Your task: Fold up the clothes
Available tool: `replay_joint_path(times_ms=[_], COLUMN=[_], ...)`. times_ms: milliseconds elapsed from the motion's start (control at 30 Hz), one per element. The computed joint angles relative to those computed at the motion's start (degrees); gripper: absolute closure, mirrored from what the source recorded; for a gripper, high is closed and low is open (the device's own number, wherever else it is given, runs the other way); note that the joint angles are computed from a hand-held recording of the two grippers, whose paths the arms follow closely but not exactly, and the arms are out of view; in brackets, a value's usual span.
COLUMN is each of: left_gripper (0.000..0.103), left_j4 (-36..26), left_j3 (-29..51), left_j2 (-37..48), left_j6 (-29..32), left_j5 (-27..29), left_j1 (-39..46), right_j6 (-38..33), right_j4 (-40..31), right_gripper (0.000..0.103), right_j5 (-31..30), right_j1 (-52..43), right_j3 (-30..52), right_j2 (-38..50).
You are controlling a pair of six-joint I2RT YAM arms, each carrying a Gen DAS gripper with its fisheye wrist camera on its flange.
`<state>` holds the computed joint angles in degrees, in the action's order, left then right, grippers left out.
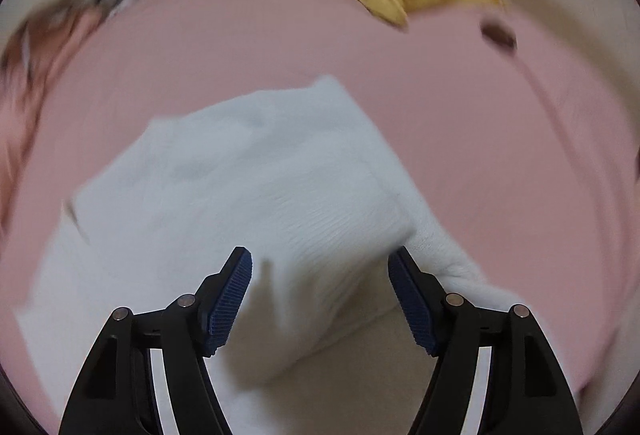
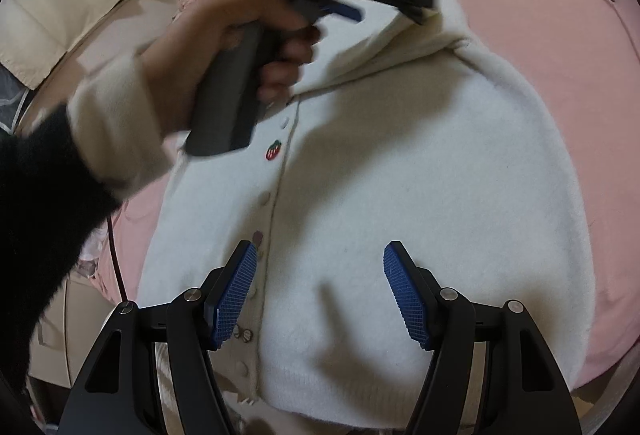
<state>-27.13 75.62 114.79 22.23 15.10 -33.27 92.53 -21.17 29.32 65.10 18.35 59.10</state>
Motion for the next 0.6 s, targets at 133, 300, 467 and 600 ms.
replay_joint_path(times_ms=[133, 300, 467, 600], left_gripper=[0.029, 0.028, 0.028, 0.029], left_j4=[0.27, 5.29, 6.94, 9.45], left_j3=[-3.39, -5.98, 0.88, 2.50], left_j2=[-3.48, -3.88, 5.70, 11.25], left_j6=[-4.62, -4.87, -11.49, -13.48], left_j5=[4.85, 4.14, 8.31, 13.81], left_j1=[12.27, 26.43, 33.15, 35.17], right_j6=[0.03, -16.23, -49.21, -61.12], right_j4=[-3.71, -8.03, 9.43, 21.42], right_gripper=[0.036, 0.036, 0.036, 0.037], right_j5=[1.34, -0.26, -11.55, -12.34], right_j1=[-1.23, -16.04, -45.12, -51.22], right_j3=[-0.92, -0.74, 9.12, 15.51], right_j2=[-4.64, -17.27, 5.25, 25.43])
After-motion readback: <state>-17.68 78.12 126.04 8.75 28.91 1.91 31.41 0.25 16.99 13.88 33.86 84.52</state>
